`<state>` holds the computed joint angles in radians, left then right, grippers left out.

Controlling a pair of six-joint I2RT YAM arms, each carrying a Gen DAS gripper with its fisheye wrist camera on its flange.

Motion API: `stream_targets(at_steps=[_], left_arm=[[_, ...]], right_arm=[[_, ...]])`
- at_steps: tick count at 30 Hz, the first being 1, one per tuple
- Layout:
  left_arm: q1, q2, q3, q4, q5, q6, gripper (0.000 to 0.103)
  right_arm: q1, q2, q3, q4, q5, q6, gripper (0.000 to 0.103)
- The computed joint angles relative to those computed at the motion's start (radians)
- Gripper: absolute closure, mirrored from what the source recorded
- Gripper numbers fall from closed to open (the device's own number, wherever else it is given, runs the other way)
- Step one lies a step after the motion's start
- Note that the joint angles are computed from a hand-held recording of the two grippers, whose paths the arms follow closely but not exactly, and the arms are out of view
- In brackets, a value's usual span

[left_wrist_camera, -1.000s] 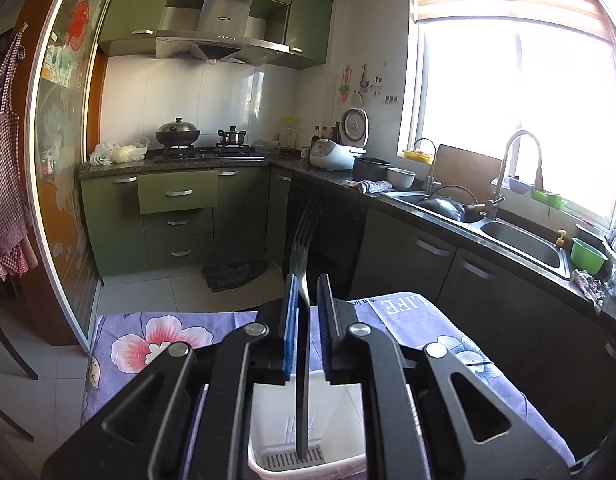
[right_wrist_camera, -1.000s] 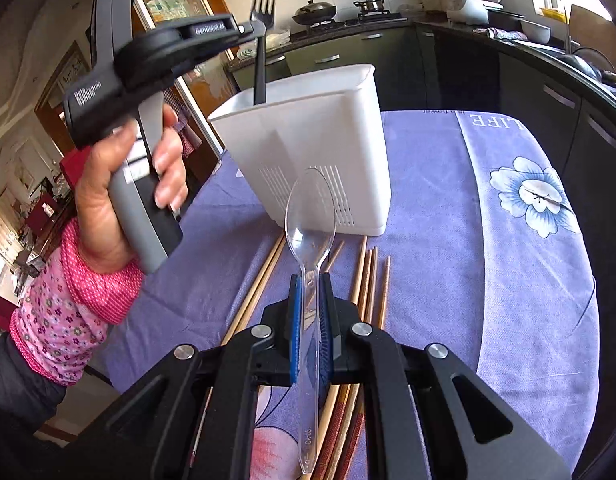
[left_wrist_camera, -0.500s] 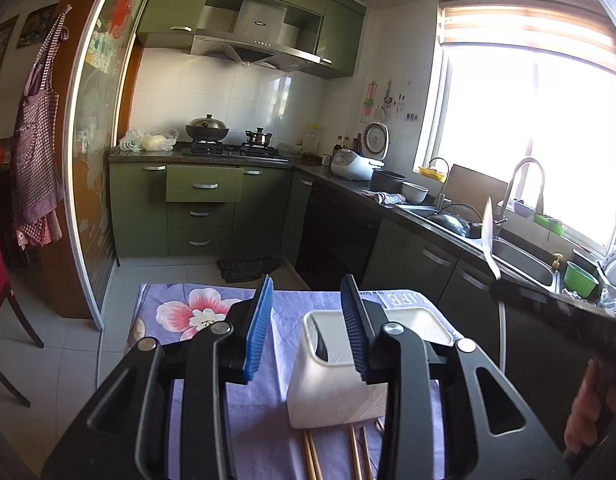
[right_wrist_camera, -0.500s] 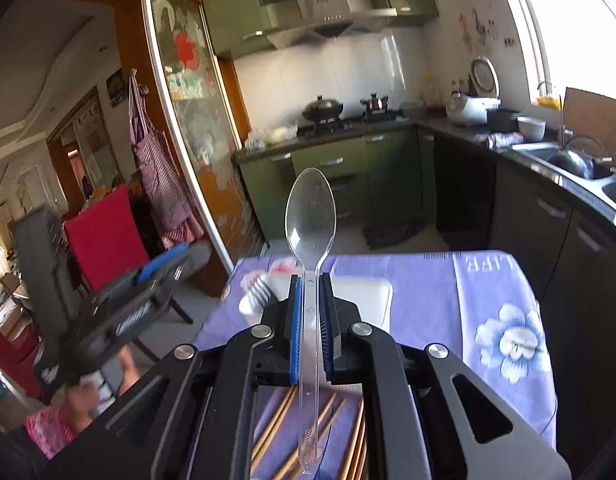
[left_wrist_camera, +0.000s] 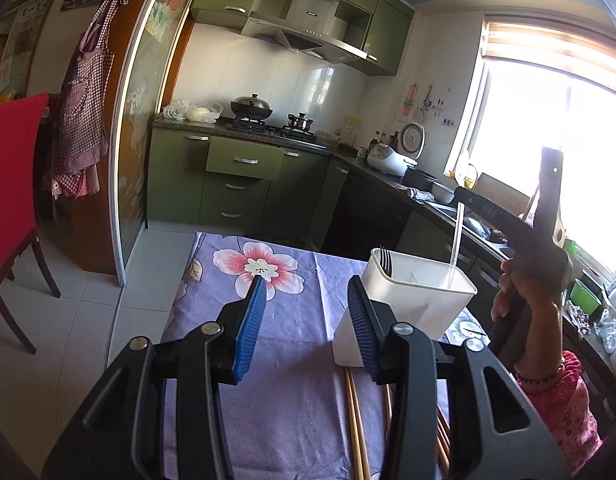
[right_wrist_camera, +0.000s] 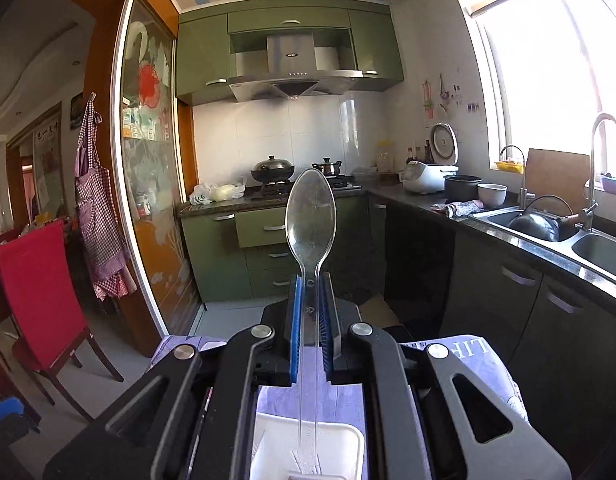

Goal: Organize utensils
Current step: 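Lower the fork into the white holder and open the left gripper while the right carries the spoon, then lower the clear spoon into the white holder and open the right gripper, then reach the left gripper down and grasp one wooden chopstick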

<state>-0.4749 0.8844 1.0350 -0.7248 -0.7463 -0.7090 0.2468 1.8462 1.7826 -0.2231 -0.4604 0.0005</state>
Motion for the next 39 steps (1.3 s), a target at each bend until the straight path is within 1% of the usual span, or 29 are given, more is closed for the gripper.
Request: stream_targets(at_steps=[3,9,13,19,21,22,23,27,29,30,32,33,34,36,37,39], left_arm=[[0.011,0.010,0.002,0.011,0.027,0.005,0.063],[-0.020,0.053,0.026,0.028,0.019,0.020,0.063],[-0.036,0.073,0.036,0.022,0.022,0.017,0.063],[-0.053,0.092,0.054,0.003,0.018,0.014,0.062],[-0.062,0.096,0.057,-0.004,0.010,0.009,0.061],[-0.061,0.099,0.059,-0.005,0.014,0.010,0.061],[-0.058,0.107,0.066,-0.007,0.020,0.014,0.060],[-0.051,0.119,0.071,-0.021,0.033,0.013,0.060],[-0.043,0.131,0.078,-0.036,0.052,0.008,0.059],[-0.037,0.141,0.086,-0.049,0.065,0.002,0.058],[-0.017,0.175,0.108,-0.097,0.109,-0.013,0.048],[-0.001,0.194,0.119,-0.120,0.143,-0.020,0.045],[0.022,0.222,0.134,-0.152,0.184,-0.026,0.040],[0.076,0.288,0.155,-0.203,0.285,-0.025,0.037],[0.102,0.327,0.167,-0.226,0.337,-0.020,0.035],[0.155,0.401,0.172,-0.241,0.451,0.001,0.034]], right_arm=[[-0.007,-0.038,-0.103,0.067,-0.006,-0.007,0.094],[-0.045,-0.143,-0.317,0.169,-0.044,-0.027,0.093],[-0.071,-0.186,-0.412,0.196,-0.071,-0.053,0.093],[-0.078,-0.206,-0.465,0.174,-0.075,-0.128,0.092],[-0.083,-0.212,-0.476,0.168,-0.085,-0.136,0.082],[-0.088,-0.216,-0.482,0.168,-0.097,-0.137,0.069],[-0.093,-0.225,-0.493,0.172,-0.103,-0.139,0.061],[-0.120,-0.258,-0.523,0.170,-0.122,-0.148,0.058],[-0.143,-0.275,-0.528,0.157,-0.142,-0.145,0.053],[-0.160,-0.287,-0.535,0.156,-0.158,-0.139,0.052],[-0.201,-0.314,-0.544,0.130,-0.195,-0.141,0.051],[-0.223,-0.328,-0.546,0.106,-0.213,-0.146,0.051],[-0.249,-0.336,-0.545,0.076,-0.235,-0.158,0.050],[-0.293,-0.343,-0.528,-0.033,-0.260,-0.223,0.046],[-0.319,-0.333,-0.505,-0.111,-0.281,-0.272,0.043],[-0.364,-0.306,-0.470,-0.273,-0.313,-0.379,0.041]])
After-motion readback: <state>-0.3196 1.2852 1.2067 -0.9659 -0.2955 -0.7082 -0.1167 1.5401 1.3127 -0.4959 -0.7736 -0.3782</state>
